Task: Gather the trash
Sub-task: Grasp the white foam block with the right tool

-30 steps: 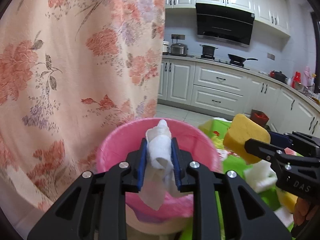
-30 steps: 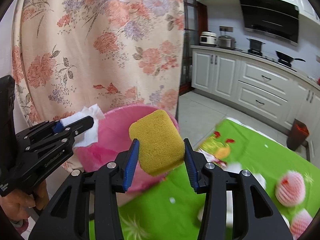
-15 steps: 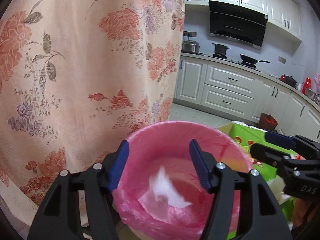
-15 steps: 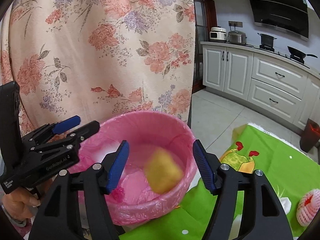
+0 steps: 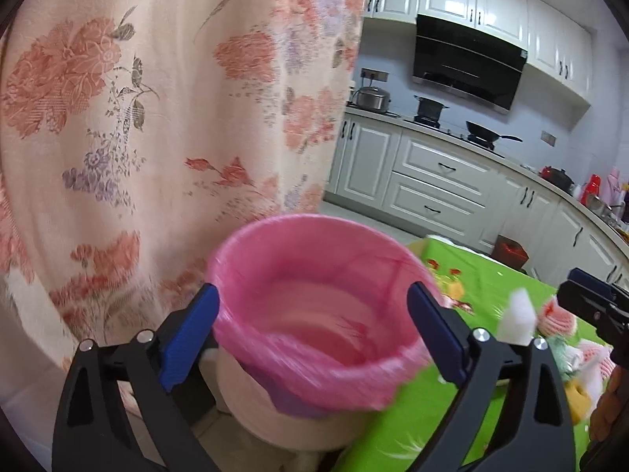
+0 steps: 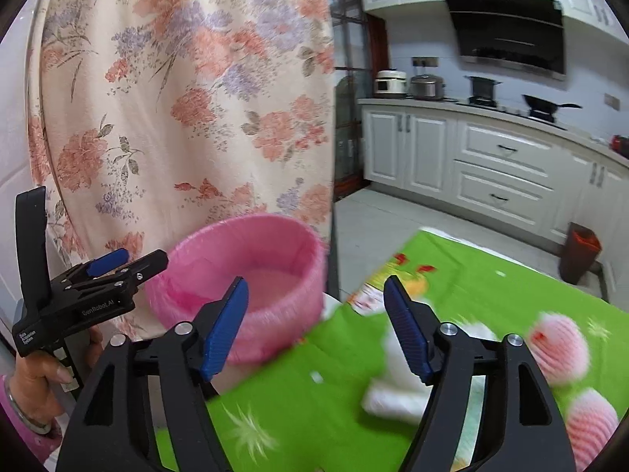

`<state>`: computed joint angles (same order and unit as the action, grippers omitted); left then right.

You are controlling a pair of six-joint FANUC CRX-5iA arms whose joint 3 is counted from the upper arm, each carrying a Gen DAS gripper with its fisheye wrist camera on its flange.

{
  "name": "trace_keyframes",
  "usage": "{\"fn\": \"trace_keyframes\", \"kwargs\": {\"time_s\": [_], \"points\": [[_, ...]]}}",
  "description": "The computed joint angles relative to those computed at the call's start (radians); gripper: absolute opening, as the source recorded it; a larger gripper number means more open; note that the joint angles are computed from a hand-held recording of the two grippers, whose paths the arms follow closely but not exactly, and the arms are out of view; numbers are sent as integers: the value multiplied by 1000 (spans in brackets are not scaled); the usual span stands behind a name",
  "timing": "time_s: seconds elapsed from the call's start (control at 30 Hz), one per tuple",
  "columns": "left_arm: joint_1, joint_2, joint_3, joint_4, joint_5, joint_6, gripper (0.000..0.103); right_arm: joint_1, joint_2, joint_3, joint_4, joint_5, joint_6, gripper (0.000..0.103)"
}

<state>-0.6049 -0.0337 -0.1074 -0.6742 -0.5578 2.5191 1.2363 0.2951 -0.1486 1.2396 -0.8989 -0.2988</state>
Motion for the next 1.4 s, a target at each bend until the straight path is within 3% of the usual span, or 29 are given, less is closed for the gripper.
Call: {"fn": "trace_keyframes", "kwargs": {"time_s": [0.1,0.23,0.33,0.57,0.67,0.8,1.0,1.17,1.4], "points": [[-85,-12,-2,-90,-32,95,98,67,-53,-71,-22,-114,-41,73],[-132,-29,-41,-66,23,104,98,144,-115,-156,-61,-232,-102,76],[-205,-18,-31,-141,-12,205,98,210,-155,-214,-100,-338,-169,78],[-266,38,-7,-33,11,42,98,328,-219,-302,-236,-493,-290,79],[-333,64,25,-109,-32,91,98,363,-232,-327,-272,-534,-338,79],[-380,91,40,-131,-30,117,98,392,-241,-355,-296,-558,-380,79],[-404,131,58,-107,-49,100,98,380,-228,-364,-294,-508,-380,79],[-403,128,54,-124,-67,108,98,344,-194,-349,-274,-437,-335,79],[-364,110,14,-85,-40,92,98,286,-110,-266,-306,-421,-211,78]]}}
